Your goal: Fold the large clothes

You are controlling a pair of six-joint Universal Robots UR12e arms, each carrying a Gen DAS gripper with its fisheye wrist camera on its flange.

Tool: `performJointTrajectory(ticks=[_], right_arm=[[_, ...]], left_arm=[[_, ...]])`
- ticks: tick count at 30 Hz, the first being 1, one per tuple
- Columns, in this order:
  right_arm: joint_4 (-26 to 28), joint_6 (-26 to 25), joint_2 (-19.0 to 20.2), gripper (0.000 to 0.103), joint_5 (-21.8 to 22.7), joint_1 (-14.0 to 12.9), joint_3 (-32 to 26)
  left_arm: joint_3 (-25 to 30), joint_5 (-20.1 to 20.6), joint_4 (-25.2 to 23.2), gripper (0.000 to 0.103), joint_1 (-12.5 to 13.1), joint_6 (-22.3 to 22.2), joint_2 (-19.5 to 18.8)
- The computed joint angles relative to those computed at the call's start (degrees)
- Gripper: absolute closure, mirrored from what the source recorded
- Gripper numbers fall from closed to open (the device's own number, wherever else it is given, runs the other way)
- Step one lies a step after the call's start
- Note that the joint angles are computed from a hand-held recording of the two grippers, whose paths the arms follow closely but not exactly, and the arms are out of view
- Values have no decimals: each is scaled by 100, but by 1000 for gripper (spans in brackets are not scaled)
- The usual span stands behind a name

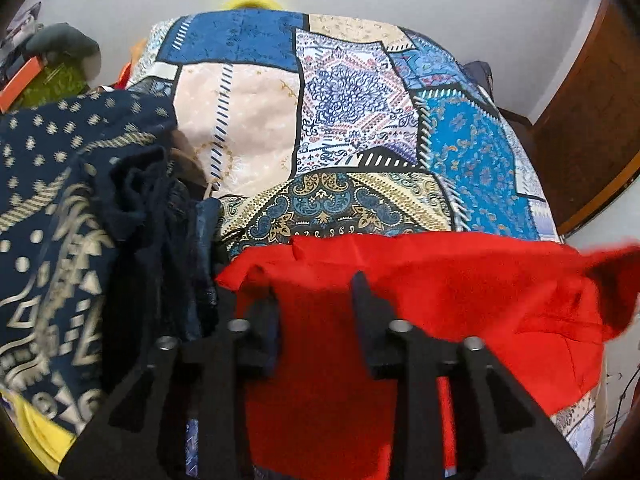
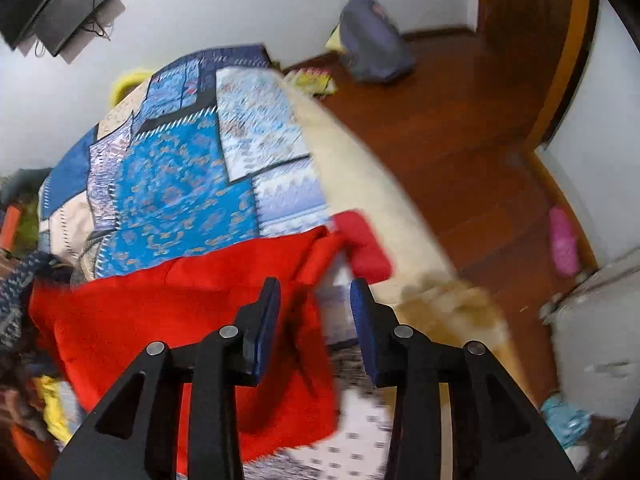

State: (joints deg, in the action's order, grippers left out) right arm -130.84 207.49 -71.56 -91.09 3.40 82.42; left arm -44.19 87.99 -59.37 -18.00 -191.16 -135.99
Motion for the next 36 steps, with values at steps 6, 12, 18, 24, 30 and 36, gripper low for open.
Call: performJointTrajectory(ticks=[6,12,18,24,30,36], right_arm=[[-258,-530,-368,70,-2,124,327],[-355,-1086,-380,70,136,385,360],[-435,-1366,-158,70,330,630,242],[-293,-1587,110,69,373,806,150],[-311,-1603,97,44,-108,826,471],[-392,-1224,-110,43,-485,724,859]], left_arm=[[-470,-78,625,51,-8,83,421],[-864,-235,835,50,-91,372,724],[-1125,-334,571,49,-244,790,782],[-1278,-338,306,49,-392,1116,666],[-1667,-276,565,39,-340,805,692],[-2285,201,1140,39,-250,275,991]])
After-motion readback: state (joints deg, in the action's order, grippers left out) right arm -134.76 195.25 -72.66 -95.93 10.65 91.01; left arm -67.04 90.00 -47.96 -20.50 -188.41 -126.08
